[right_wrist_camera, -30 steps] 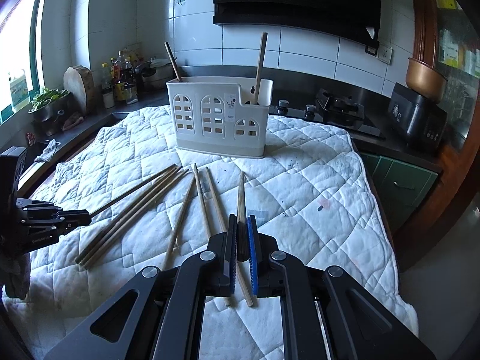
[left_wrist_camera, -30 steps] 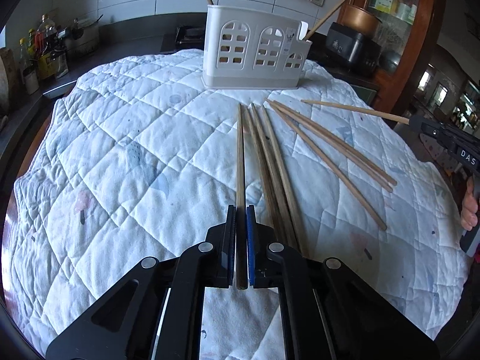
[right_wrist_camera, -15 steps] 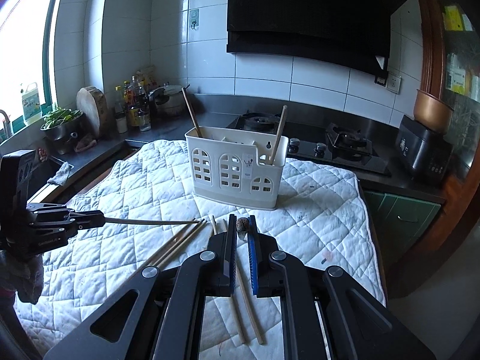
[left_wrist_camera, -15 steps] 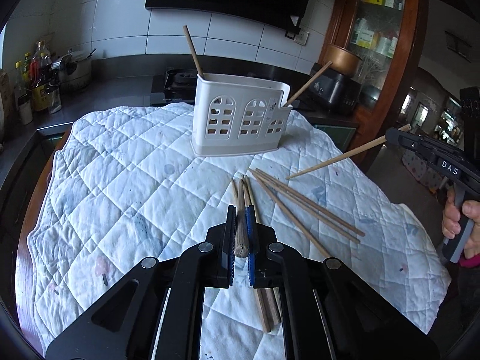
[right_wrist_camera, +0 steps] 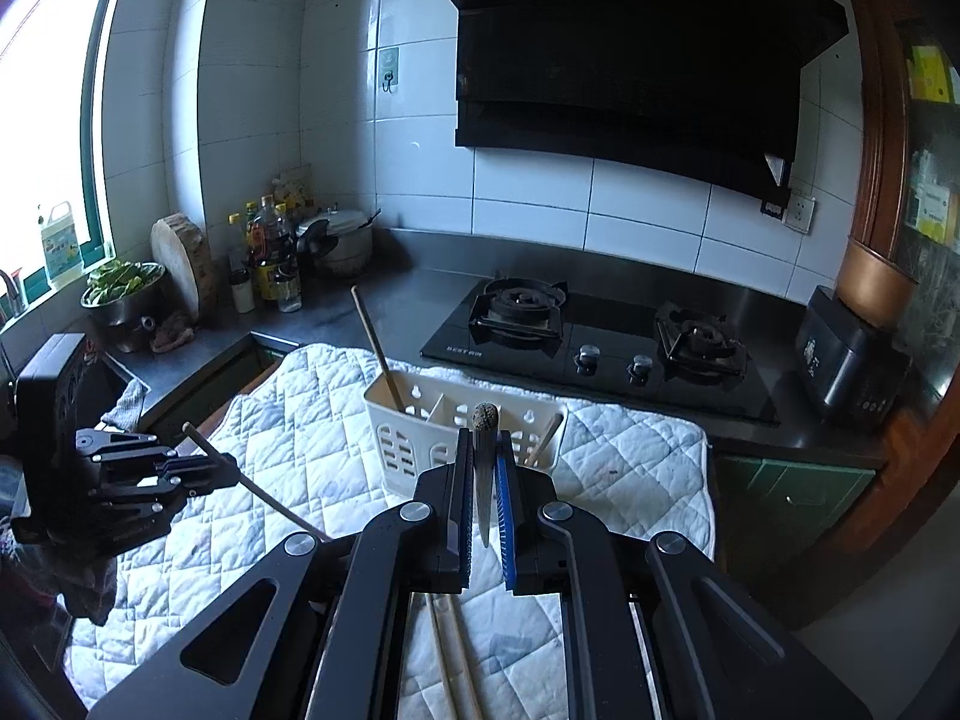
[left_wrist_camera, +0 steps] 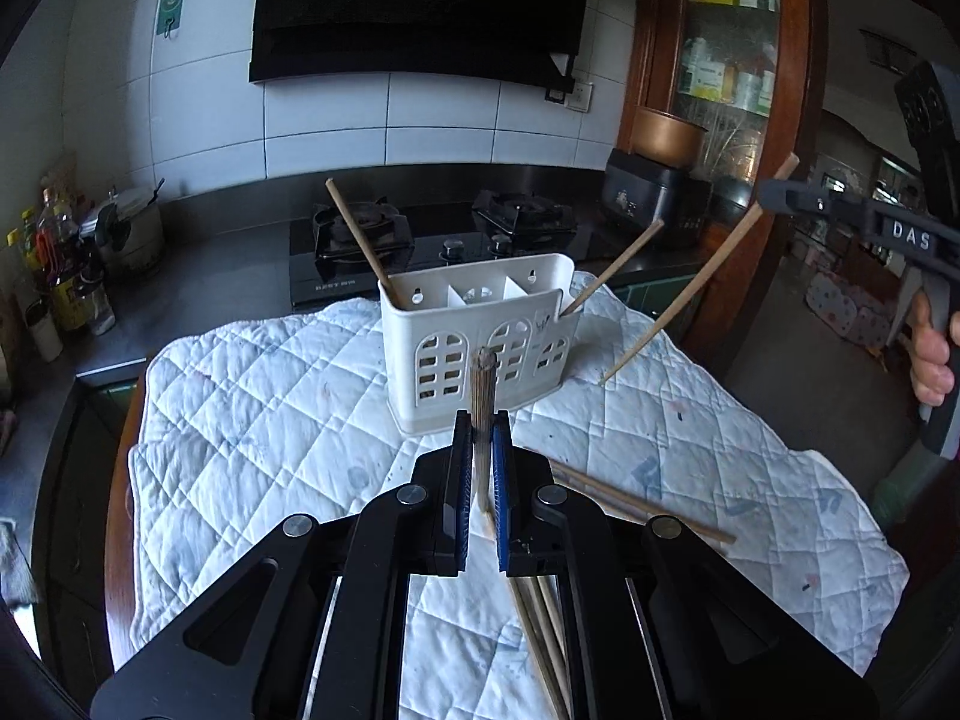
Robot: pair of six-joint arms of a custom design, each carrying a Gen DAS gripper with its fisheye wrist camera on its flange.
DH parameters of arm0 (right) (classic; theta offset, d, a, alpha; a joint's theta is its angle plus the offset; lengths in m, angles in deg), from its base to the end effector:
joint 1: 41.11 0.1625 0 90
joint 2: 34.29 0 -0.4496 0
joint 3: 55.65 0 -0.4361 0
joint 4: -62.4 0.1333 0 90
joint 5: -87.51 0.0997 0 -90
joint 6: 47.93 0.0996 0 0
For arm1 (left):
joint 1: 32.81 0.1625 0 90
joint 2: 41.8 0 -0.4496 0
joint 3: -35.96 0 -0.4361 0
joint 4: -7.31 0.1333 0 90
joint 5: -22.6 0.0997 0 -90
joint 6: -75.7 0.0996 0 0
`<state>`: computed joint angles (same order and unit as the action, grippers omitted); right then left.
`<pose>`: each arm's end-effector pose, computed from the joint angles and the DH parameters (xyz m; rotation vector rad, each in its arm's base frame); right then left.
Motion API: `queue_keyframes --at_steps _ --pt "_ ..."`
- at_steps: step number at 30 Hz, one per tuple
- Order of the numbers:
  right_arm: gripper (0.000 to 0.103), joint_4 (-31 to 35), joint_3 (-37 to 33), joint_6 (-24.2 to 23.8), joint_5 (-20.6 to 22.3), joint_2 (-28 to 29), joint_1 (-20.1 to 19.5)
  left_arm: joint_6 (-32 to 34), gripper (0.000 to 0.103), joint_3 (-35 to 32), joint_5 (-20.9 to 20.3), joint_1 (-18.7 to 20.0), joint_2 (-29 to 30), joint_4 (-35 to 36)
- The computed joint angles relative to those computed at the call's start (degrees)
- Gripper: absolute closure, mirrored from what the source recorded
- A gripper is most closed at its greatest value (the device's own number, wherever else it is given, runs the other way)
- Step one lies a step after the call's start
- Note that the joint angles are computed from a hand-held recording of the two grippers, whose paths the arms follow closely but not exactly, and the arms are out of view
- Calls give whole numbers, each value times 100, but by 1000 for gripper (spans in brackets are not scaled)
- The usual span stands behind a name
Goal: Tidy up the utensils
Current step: 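Carry the left tool's chopstick over the caddy while the right tool carries its own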
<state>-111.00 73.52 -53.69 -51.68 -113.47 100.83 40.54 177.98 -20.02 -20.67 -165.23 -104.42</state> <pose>0.4167 -0.2527 0.2706 0.8526 -2.2178 1.0724 -0.2194 -0.2585 0.3368 0.9026 2.3935 -0.9747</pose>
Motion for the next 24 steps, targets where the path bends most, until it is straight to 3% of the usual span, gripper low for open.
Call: queue_keyframes --at_steps 9,15,20,24 --pt "96 -359 -694 -368 -74 322 -139 1140 98 -686 369 144 772 -1168" --pt "96 -337 -869 -413 -140 643 -424 2163 98 -1073 822 288 1514 -2492" --pt "96 -294 -827 -323 -25 744 -658 2719 98 -1231 1066 583 2087 -3537" --pt "96 -264 -770 -282 14 802 -760 2811 98 -1283 970 903 2405 -4030"
